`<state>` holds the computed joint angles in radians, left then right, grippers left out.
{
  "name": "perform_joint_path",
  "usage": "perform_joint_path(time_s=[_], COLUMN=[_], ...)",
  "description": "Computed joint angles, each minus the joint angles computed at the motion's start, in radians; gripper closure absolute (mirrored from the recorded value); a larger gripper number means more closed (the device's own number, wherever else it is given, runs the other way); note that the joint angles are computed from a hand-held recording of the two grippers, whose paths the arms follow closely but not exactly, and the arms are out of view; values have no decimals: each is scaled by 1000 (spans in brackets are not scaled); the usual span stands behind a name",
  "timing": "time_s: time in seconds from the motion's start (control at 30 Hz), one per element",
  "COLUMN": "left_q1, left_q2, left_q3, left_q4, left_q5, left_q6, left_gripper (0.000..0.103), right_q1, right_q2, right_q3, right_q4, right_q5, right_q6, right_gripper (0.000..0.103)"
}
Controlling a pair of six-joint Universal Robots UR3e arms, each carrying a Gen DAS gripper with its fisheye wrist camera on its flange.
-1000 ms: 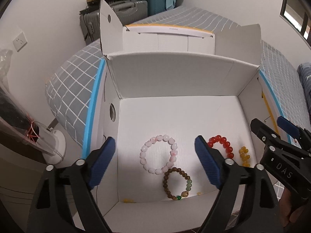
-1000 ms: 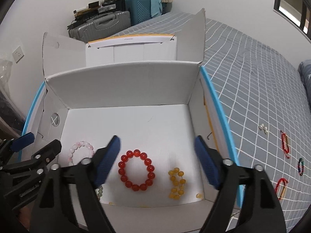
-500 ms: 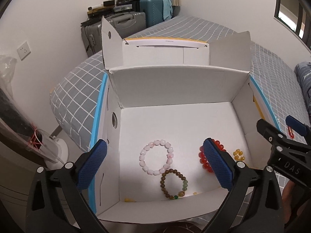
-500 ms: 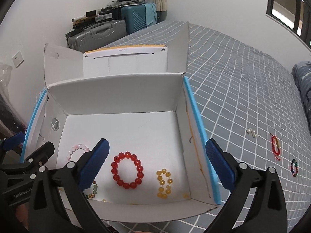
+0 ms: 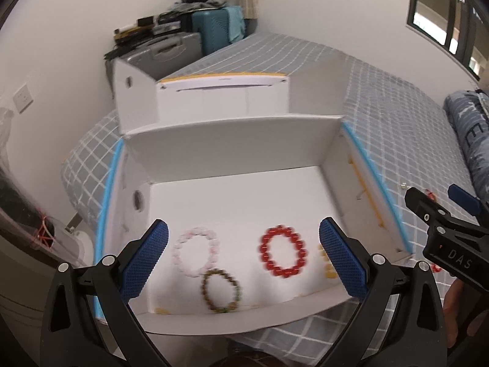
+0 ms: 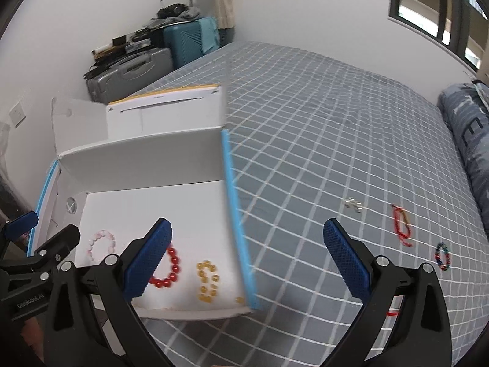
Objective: Organize jewelry
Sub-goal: 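Move both open tools from the box toward the remaining jewelry on the bed, then grasp the red cord gold-bar bracelet with the left tool while the right tool grasps the multicolour bead bracelet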
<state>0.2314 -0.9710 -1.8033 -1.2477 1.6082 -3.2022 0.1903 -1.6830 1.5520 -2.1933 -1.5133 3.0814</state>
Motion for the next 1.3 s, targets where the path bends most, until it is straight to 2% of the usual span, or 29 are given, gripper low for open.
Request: perform_joint_path(time_s=[0.3,0.47,0.63,0.87,1.03,1.3], left_q1=[-432,-590,-722,-839,-877,-922], left_q2=[-302,-499,-711,-1015,-1189,-1353], left_q3=[149,268,417,671,819,954], left_q4=[146,198,232,233,225,234], left_q5=[197,240,254,220,182,127], left_q6=[-237,-302,-341,-338,-337,-327], left_gripper=[6,6,6,6,6,6], right_q1=[-394,-648,-862,-1001,-1035,-1050], right_q2=[-206,-267,-241,-92,34,194], right_q3=[170,239,289,330,323,265], right_q4=[63,97,68,-65,-155,-201], right_q5=[182,287,345,345,328,309], right_q6=[-225,-357,-463,-520,-527,-522], right_gripper=[8,8,8,8,8,8])
